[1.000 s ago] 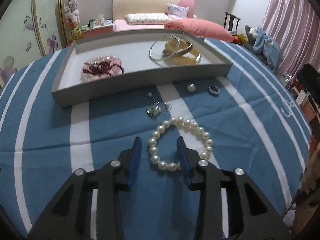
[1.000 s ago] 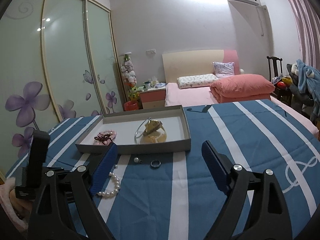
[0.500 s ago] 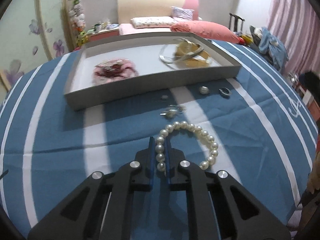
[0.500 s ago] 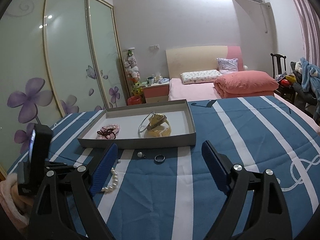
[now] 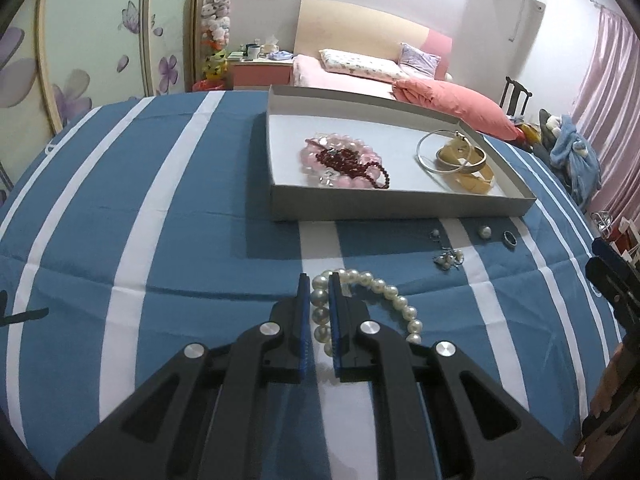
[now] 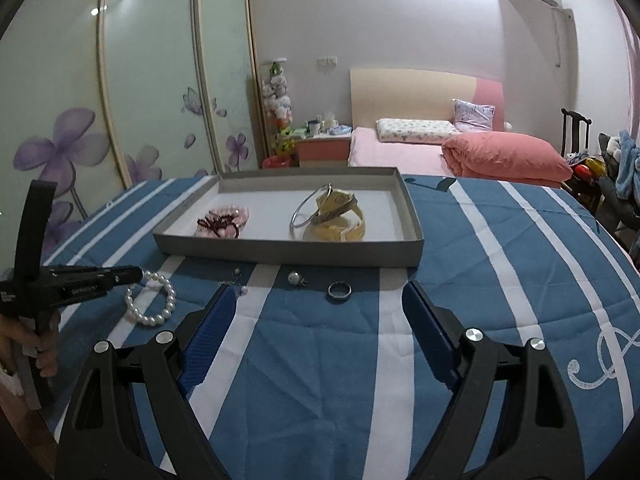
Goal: Organize jewelry
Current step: 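Move the left tool to the white pearl bracelet while the right tool approaches the silver ring, then close the left tool on the pearl bracelet while the right tool grasps the silver ring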
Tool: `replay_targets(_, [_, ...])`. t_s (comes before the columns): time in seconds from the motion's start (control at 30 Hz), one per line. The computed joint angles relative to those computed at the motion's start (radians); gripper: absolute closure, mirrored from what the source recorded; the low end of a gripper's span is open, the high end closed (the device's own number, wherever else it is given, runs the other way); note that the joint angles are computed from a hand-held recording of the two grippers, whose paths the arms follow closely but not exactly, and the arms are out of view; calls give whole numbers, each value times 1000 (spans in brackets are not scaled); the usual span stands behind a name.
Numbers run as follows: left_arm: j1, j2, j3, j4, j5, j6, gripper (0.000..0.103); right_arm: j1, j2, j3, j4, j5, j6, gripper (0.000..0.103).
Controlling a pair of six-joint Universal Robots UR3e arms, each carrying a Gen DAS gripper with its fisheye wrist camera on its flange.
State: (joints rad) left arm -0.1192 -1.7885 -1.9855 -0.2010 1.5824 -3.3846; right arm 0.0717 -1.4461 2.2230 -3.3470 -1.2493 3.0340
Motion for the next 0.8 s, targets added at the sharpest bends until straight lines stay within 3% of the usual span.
replay_targets(0.23, [32,7,-30,14,-19,-18,93,50,95,-166,200,-89,-45,43])
replay_targets(0.53, [66,4,-56,31,-52,-40,93,81,240,-421,487,-153,-59,56])
replay_targets(0.8, [73,3,-56,32,-66,-43,93,103,321,-549,539,-170,-35,64])
